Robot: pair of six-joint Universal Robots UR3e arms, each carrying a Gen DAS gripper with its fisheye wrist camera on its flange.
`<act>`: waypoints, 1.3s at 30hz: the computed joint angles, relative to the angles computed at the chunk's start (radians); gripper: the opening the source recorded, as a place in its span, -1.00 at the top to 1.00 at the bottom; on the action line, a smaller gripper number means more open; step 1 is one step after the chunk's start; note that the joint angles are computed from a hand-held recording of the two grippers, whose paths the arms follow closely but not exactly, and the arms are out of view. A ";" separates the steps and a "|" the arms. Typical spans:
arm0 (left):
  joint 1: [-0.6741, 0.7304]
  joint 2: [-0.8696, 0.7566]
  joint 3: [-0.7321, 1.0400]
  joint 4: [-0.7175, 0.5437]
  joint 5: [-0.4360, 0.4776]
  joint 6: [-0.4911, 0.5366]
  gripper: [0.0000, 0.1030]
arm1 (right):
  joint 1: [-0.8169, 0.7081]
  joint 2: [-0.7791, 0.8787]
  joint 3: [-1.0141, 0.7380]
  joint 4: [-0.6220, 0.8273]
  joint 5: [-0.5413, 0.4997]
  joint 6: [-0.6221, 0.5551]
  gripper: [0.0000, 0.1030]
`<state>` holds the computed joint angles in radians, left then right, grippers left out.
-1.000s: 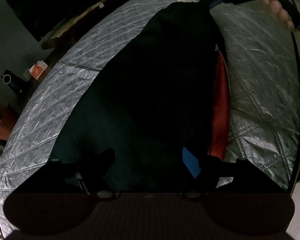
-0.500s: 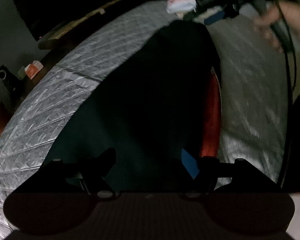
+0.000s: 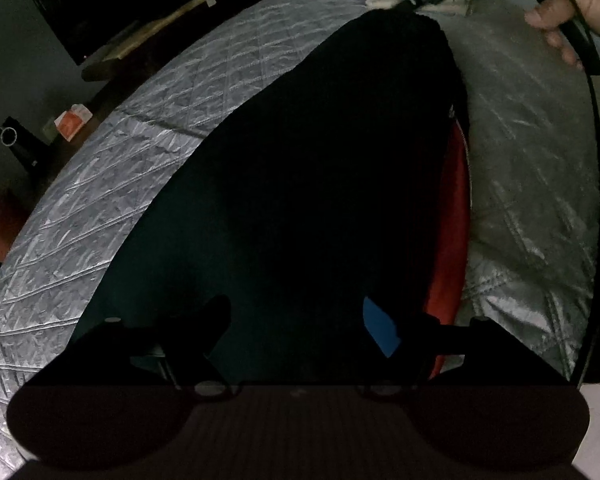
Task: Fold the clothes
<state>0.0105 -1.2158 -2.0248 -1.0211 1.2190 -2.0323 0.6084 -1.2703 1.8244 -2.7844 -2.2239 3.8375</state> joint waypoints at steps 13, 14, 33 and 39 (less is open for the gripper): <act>0.010 -0.002 -0.011 0.014 -0.008 0.002 -0.42 | -0.098 0.174 -0.202 0.070 0.258 -0.323 -0.15; 0.017 -0.002 -0.011 0.019 -0.016 0.000 -0.42 | -0.091 0.152 -0.184 0.068 0.245 -0.321 -0.15; -0.085 -0.135 -0.026 0.265 0.089 -0.159 -0.44 | -0.237 -0.141 0.547 -0.582 0.473 0.394 -0.78; -0.093 -0.157 -0.010 0.265 0.093 -0.178 -0.45 | -0.177 -0.042 0.313 -0.355 0.408 0.140 -0.17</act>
<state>-0.0825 -1.3726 -2.0344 -0.7565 1.3121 -2.2104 0.4315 -1.3118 2.1376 -3.1398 -1.8161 3.9778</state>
